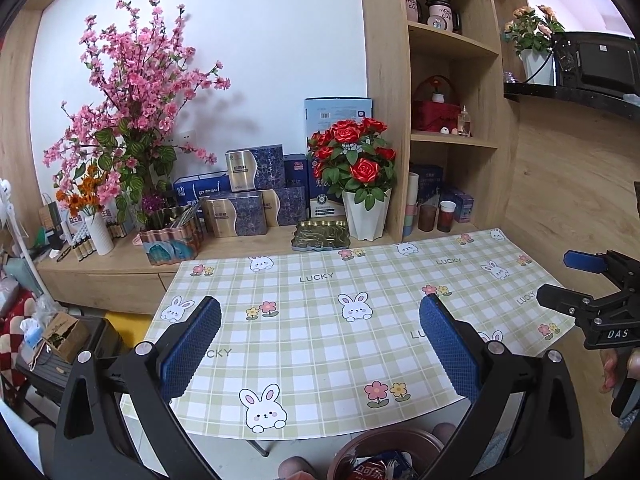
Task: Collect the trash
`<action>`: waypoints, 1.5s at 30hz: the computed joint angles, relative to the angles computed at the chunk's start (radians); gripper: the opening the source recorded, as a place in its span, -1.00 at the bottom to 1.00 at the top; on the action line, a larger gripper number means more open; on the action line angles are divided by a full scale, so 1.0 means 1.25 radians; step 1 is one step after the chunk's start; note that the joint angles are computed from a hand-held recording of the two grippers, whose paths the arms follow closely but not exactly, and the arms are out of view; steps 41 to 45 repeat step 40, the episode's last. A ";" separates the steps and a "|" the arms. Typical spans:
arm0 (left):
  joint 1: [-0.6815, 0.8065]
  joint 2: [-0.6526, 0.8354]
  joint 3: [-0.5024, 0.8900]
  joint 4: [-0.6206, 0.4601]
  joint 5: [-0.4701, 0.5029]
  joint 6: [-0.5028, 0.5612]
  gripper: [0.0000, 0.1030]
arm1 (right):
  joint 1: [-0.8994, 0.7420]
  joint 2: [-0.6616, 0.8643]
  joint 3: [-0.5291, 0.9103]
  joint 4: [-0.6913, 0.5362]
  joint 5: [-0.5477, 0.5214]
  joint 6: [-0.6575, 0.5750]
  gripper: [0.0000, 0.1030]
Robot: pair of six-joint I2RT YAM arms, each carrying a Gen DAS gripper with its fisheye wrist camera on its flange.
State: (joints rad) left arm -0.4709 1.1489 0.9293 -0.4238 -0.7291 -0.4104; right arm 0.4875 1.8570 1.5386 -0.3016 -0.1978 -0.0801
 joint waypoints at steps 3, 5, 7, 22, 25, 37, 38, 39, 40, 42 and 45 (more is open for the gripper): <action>-0.002 0.001 0.001 -0.003 -0.003 0.001 0.89 | -0.001 0.000 0.002 -0.001 -0.001 0.000 0.89; -0.002 0.000 0.000 -0.001 -0.002 0.000 0.89 | -0.001 0.000 0.002 -0.003 -0.002 -0.001 0.89; -0.002 0.000 0.000 -0.001 -0.002 -0.002 0.89 | -0.001 0.000 0.004 -0.005 -0.001 -0.003 0.89; -0.003 -0.001 -0.005 0.004 0.001 0.003 0.89 | -0.001 0.000 0.003 -0.004 0.000 -0.001 0.89; -0.001 -0.001 -0.006 0.003 0.001 0.004 0.89 | -0.002 0.001 0.004 -0.005 -0.002 -0.002 0.89; -0.006 -0.005 -0.007 -0.005 -0.011 0.006 0.89 | -0.003 -0.001 0.002 -0.004 -0.001 -0.002 0.89; -0.007 -0.003 -0.006 -0.007 -0.015 0.007 0.89 | -0.004 0.000 0.002 -0.005 -0.002 0.000 0.89; -0.006 -0.002 -0.004 -0.008 -0.014 0.008 0.89 | -0.004 -0.003 -0.005 0.000 -0.002 0.001 0.89; -0.005 -0.003 -0.005 -0.008 -0.011 0.007 0.89 | -0.004 -0.004 -0.009 0.002 -0.002 0.002 0.89; -0.005 -0.003 -0.005 -0.008 -0.011 0.007 0.89 | -0.004 -0.004 -0.009 0.002 -0.002 0.002 0.89; -0.005 -0.003 -0.005 -0.008 -0.011 0.007 0.89 | -0.004 -0.004 -0.009 0.002 -0.002 0.002 0.89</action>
